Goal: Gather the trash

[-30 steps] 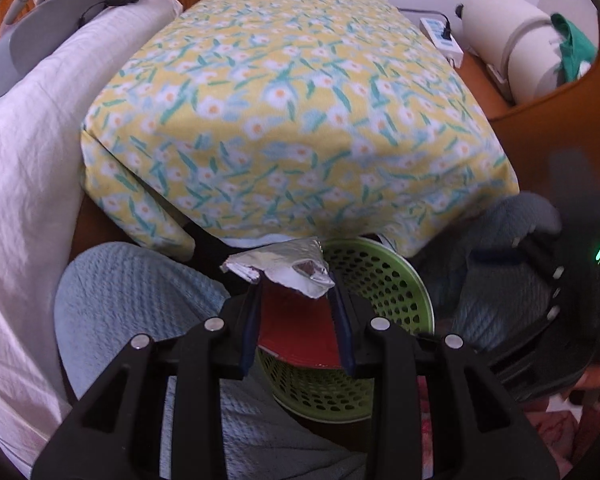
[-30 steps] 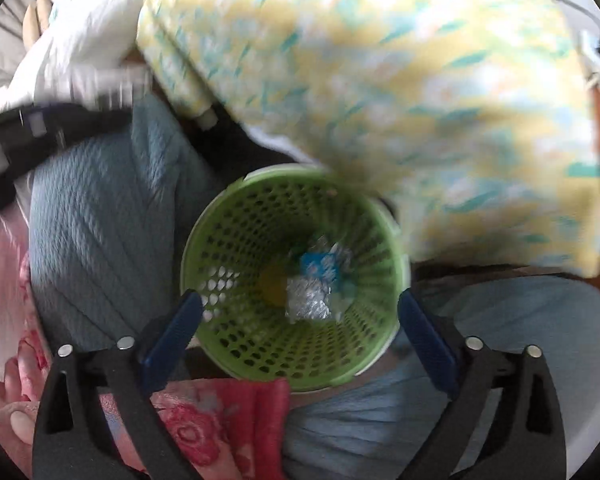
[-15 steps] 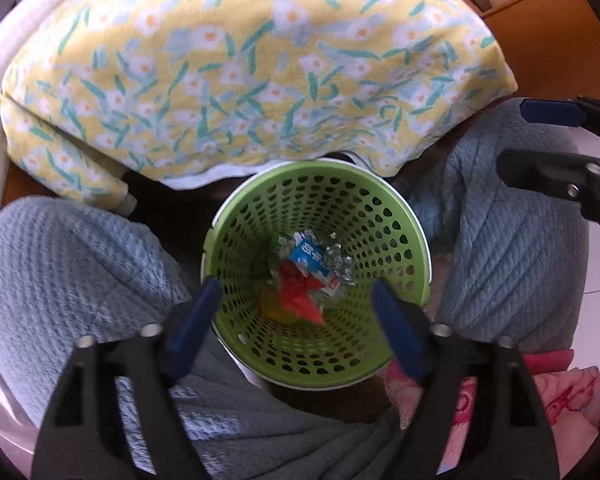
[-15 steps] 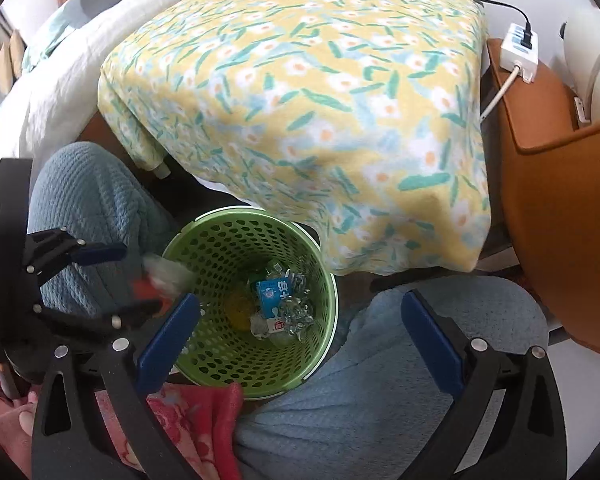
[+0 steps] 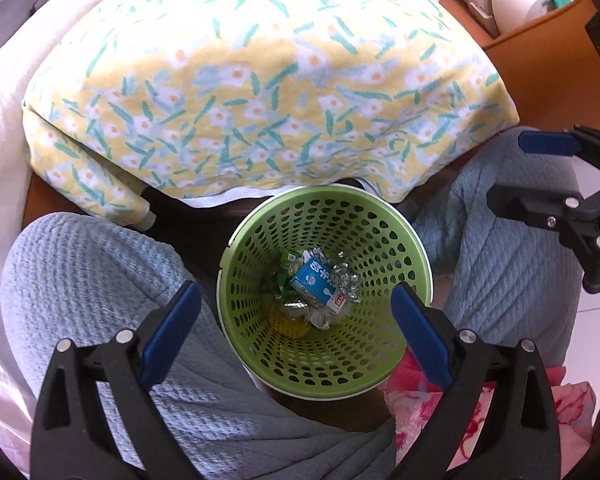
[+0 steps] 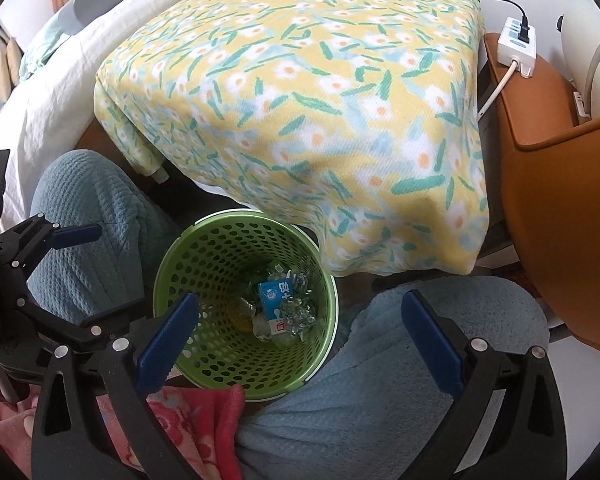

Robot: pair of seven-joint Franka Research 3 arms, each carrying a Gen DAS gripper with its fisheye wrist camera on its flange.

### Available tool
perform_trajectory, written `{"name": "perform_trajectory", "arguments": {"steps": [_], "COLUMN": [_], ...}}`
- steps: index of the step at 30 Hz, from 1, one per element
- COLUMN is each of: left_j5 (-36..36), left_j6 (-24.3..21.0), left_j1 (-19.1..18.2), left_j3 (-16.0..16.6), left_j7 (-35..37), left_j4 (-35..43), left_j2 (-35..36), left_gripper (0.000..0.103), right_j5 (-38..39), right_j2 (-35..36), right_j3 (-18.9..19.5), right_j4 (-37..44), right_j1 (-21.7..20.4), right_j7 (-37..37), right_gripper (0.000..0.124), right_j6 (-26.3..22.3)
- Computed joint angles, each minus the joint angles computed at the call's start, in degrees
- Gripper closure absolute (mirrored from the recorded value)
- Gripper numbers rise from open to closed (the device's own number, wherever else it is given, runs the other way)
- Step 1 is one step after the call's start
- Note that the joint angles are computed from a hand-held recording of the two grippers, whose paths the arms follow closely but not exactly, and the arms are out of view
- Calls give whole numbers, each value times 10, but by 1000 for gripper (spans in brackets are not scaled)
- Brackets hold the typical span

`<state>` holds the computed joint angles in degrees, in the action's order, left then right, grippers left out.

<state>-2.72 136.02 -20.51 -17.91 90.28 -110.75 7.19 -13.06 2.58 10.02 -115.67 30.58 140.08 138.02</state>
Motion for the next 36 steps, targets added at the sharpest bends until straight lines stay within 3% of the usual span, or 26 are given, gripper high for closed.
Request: {"name": "perform_trajectory", "arguments": {"steps": [6,12,17,20,23,27,32,36], "left_j5": [21,111,181,231,278,291,350,385], "left_j6": [13,66,101,96,88,85,86,77], "left_j1": [-1,0,10,10,6,7,-6,-6], "left_j3": [4,20,37,47,56,58,69,71], "left_j7": [-19,-100,-189,-246,-294,-319,-375,-425], "left_j4": [-2,16,85,145,201,252,267,253], "left_j2": [-6,-19,-2,18,34,46,39,23], "left_gripper": [11,11,8,8,8,8,8,8], "right_j5": [-1,-59,-146,-179,-183,-188,-214,-229], "right_j2": [0,0,41,76,103,131,158,161], "right_j3": [-1,-4,-16,-30,-45,-66,-89,-97], "right_j4": [0,24,120,193,255,331,409,426], "right_j1": [0,-1,7,16,23,29,51,64], "right_j7": [6,40,81,84,72,65,75,102], "right_gripper": [24,24,24,24,24,24,23,23], "right_j6": [3,8,-21,-44,-52,-55,-85,-92]}}
